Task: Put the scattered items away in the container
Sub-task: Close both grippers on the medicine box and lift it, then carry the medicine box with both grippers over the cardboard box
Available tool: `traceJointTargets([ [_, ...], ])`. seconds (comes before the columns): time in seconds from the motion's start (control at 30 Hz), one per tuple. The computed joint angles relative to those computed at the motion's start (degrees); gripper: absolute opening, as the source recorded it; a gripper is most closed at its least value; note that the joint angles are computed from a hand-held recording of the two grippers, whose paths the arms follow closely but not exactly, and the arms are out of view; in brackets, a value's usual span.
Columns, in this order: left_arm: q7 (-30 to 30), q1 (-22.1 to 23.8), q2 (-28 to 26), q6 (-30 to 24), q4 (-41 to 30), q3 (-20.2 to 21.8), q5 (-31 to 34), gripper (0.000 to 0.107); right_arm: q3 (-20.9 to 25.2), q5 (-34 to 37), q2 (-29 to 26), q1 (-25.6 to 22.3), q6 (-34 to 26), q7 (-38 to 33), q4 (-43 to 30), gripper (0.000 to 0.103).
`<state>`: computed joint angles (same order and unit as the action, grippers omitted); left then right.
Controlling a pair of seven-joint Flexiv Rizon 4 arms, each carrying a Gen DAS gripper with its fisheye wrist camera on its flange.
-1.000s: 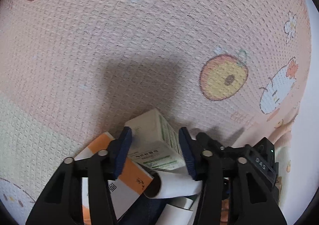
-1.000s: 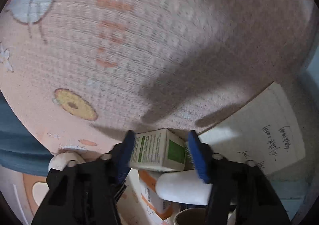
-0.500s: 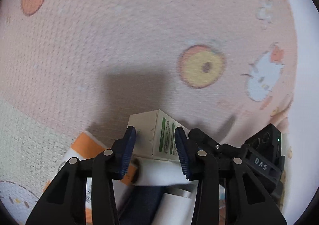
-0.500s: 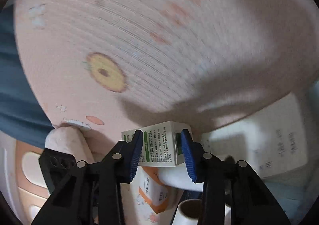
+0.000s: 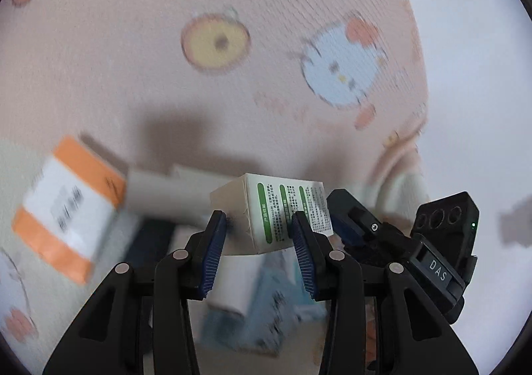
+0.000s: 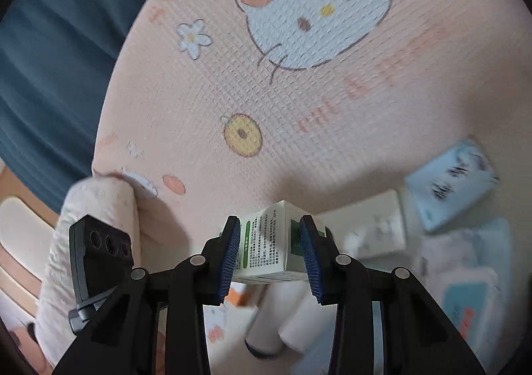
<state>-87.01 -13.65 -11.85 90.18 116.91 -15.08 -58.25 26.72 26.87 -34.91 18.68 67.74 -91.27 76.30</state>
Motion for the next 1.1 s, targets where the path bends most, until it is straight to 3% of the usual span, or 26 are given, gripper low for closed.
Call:
traceJointTargets([
  [0.07,1.0,-0.6,1.5,-0.3,1.6,-0.8,-1.8,0.044,-1.1,-0.9,2.5,-0.1,0.6,-0.1,4.2,0.035],
  [0.2,-6.2,-3.5,2.6,-3.0,1.9,3.2,8.4,0.044,-0.5,0.6,6.5,-1.9,1.5,-0.8,9.5,0.035],
  [0.47,-13.3,-5.3,2.1,-4.8,1.3,3.5,15.4,0.044,-1.4,2.2,9.9,-3.1,0.7,0.0,15.7,0.035],
  [0.57,-11.4,-4.7,1.5,-5.3,1.6,0.8,11.5,0.044,-1.9,3.2,11.4,-3.5,0.9,0.0,18.5,0.035],
  [0.63,-16.0,-6.1,1.2,-7.5,0.9,3.4,17.2,0.044,-0.3,6.3,11.1,-5.1,1.4,-2.7,18.8,0.035],
  [0.73,-25.4,-7.8,0.4,-11.9,-1.7,8.6,30.7,0.044,0.9,9.6,10.9,-6.4,0.5,-6.2,18.4,0.035],
  [0.83,-26.9,-6.2,0.2,-14.6,-2.5,7.7,32.4,0.044,1.1,12.6,10.9,-6.7,1.6,-8.4,18.6,0.036],
  [0.9,-25.6,-5.1,0.3,-14.0,-1.6,6.0,29.7,0.044,1.9,16.8,10.6,-8.4,-0.2,-8.6,18.0,0.044],
  [0.93,-25.7,-5.1,0.4,-13.6,-1.4,5.9,29.7,0.044,2.1,18.8,10.5,-9.1,-1.3,-8.6,17.8,0.059],
  [0.97,-25.7,-5.0,0.5,-13.4,-1.3,5.8,29.8,0.044,2.7,21.8,10.5,-10.1,-1.9,-9.2,17.8,0.068],
  [1.1,-24.7,-4.5,0.6,-13.2,-0.9,5.1,28.9,0.044,3.7,32.7,10.7,-11.5,0.0,-14.4,18.7,0.068],
])
